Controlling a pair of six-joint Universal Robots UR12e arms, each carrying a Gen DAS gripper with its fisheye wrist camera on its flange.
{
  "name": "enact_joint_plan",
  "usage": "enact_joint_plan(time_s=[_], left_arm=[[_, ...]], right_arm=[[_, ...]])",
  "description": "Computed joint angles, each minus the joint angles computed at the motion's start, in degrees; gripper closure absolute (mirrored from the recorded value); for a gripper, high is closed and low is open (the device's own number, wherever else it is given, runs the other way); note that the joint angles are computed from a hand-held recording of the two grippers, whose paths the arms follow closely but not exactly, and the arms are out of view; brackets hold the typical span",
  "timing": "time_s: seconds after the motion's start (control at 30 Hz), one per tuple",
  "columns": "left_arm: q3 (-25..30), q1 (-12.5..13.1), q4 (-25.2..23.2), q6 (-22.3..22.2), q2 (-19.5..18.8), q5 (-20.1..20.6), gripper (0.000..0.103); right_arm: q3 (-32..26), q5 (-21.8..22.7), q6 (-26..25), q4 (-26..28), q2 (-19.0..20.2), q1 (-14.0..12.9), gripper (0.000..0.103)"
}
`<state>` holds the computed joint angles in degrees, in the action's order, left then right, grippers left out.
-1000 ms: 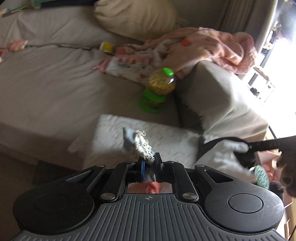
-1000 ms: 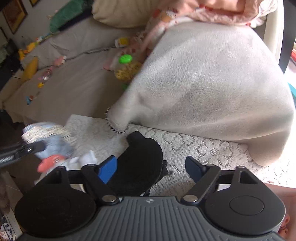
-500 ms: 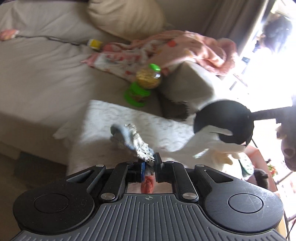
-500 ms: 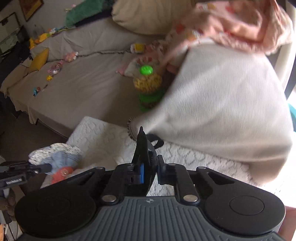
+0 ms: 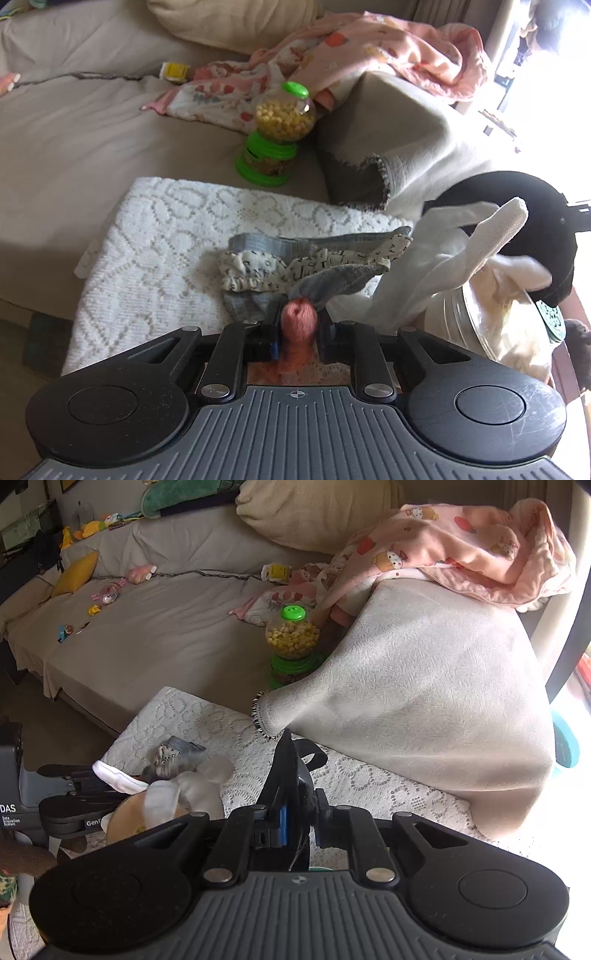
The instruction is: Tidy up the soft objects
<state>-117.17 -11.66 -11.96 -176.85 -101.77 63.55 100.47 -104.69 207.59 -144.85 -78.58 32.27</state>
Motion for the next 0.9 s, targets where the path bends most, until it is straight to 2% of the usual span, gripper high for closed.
enact_joint_plan(time_s=[0.13, 0.2, 0.27, 0.47, 0.67, 0.9], left_arm=[[0.47, 0.92, -1.11, -1.8, -0.65, -3.09, 0.085], [-0.09, 1.47, -0.19, -2.25, -0.75, -4.75, 0.085], [-0.88, 1.49, 1.55, -2.16, -0.65, -4.65, 0.085], [-2.63, 2.54, 8.09, -6.06, 0.44, -4.78, 0.09], [-2.5, 3.5, 15.64, -6.1, 4.3, -6.66, 0.09], [-0.45, 1.28, 19.16, -5.83, 8.51, -5.11, 0.09]], right_arm=[[-0.32, 2.42, 1.88, 0.65, 0.83, -1.01, 0.089], [-0.45, 4.85, 3.73, 1.07, 1.3, -1.89, 0.089], [-0.54, 6.71, 5.51, 1.29, 1.76, -2.55, 0.088], [-0.49, 2.95, 3.2, 0.27, 1.2, -1.31, 0.089], [0.94, -6.18, -0.23, -6.11, -2.45, 1.42, 0.091], [3.41, -13.39, -3.62, -11.86, -7.63, 4.19, 0.091]])
